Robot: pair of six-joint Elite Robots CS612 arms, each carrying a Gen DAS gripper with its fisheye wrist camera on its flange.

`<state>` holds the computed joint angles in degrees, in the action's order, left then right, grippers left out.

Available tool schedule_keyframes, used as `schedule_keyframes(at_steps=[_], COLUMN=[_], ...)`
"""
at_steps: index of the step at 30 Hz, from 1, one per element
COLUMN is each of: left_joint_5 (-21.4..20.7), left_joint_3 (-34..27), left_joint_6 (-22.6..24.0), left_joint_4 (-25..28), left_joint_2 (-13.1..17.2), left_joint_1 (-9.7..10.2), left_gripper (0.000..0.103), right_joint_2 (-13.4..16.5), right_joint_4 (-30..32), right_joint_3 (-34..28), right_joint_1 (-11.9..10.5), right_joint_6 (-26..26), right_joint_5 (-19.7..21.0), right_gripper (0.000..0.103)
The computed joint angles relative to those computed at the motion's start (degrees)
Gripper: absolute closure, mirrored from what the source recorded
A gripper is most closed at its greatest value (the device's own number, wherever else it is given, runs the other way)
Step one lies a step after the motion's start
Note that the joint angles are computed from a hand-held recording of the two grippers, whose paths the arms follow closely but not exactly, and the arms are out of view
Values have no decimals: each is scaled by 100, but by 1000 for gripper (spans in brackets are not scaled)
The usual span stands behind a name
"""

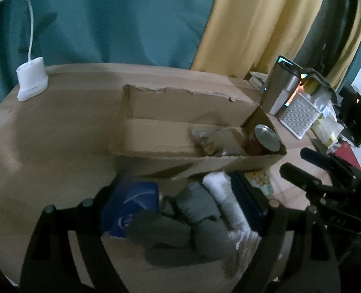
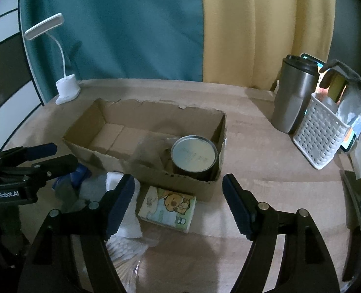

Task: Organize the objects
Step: 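Grasp the blue tissue pack with the left tool while the right tool grasps the cartoon tissue pack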

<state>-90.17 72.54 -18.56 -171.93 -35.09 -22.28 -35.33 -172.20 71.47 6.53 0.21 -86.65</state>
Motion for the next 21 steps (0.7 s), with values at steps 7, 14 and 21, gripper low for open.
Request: schedule_keyframes(at_steps=[7, 14, 21], left_joint_5=[98, 241, 325], left_joint_3=[188, 331, 380], left_joint_6=[-48, -29, -54], left_joint_4=[-82, -101, -7], left_joint_2=[-58, -101, -89], left_joint_1=[31, 52, 78], left_gripper=[16, 16, 16], right_joint_2=[-18, -25, -21], right_joint_4=[42, 67, 117], right_joint_3=[69, 117, 133], right_joint_1=[29, 57, 74], right_joint_6=[-24, -14, 5], right_joint_5=[-15, -64, -115], right_gripper=[26, 26, 26])
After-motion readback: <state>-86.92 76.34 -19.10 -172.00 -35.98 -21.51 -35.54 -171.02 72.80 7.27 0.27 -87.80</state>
